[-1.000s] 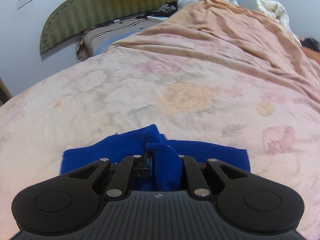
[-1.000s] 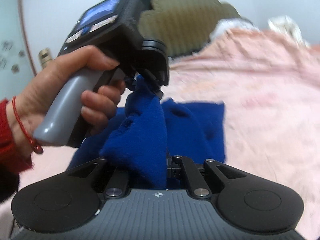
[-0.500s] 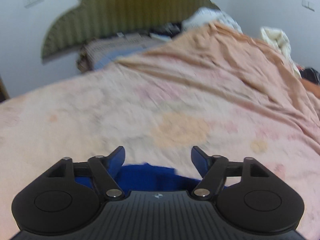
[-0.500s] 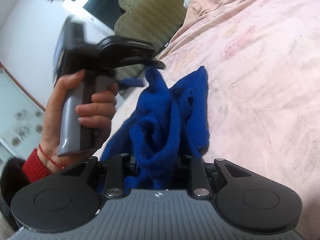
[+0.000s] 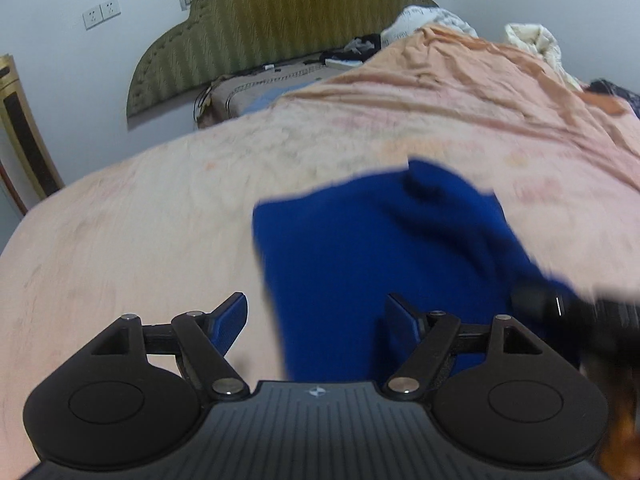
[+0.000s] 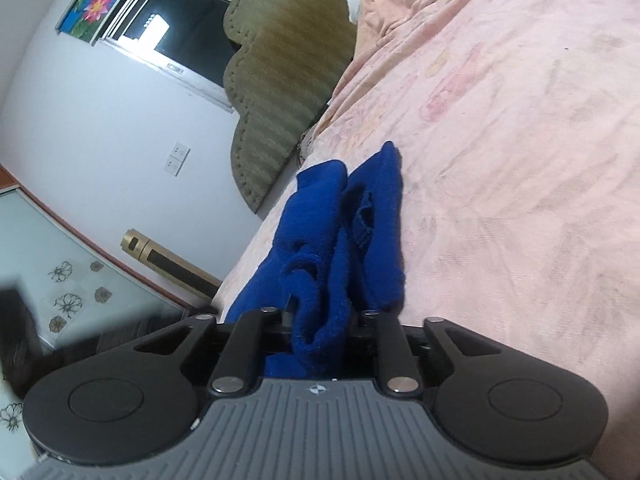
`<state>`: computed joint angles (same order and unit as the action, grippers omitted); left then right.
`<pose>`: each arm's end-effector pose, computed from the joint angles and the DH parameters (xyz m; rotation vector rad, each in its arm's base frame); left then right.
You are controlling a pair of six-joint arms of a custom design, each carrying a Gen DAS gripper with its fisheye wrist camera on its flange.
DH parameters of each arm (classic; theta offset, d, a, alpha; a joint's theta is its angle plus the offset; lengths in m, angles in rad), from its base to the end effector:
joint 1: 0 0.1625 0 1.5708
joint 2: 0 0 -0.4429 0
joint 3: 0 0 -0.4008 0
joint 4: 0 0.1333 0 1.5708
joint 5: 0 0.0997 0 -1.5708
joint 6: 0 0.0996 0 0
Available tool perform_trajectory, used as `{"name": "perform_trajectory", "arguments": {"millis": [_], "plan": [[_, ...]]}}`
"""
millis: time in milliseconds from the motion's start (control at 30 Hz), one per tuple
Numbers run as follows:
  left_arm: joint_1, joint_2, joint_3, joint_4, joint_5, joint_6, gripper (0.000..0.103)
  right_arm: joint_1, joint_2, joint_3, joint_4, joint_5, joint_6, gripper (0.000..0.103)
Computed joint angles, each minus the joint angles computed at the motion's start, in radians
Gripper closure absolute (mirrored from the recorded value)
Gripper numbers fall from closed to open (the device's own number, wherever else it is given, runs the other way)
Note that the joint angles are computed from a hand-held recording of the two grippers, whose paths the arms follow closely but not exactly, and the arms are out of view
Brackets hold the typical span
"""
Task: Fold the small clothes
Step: 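Fold the held side edge over the sweater body with both grippers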
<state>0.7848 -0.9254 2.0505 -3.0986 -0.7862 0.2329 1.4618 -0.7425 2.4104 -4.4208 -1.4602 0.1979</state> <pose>-0.2513 -0.5388 0.1289 0.9900 2.1863 -0.7398 0.0981 -0.4301 0.1178 0.2896 2.4786 -1.6657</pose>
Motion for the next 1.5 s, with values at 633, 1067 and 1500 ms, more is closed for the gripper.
{"name": "perform_trajectory", "arguments": {"millis": [633,1067,1500], "plan": [[-0.010,0.008,0.059,-0.103,0.058,0.033,0.027,0.252,-0.088,-0.002,0.080,-0.510,-0.210,0.059],[0.007,0.121,-0.102,-0.140,0.081,0.074,0.026,0.327,-0.093,-0.268,0.425,-0.698,-0.509,0.033],[0.055,0.194,-0.199,-0.083,0.116,0.023,0.026,0.237,-0.080,-0.379,0.538,-0.773,-0.484,0.073]]}}
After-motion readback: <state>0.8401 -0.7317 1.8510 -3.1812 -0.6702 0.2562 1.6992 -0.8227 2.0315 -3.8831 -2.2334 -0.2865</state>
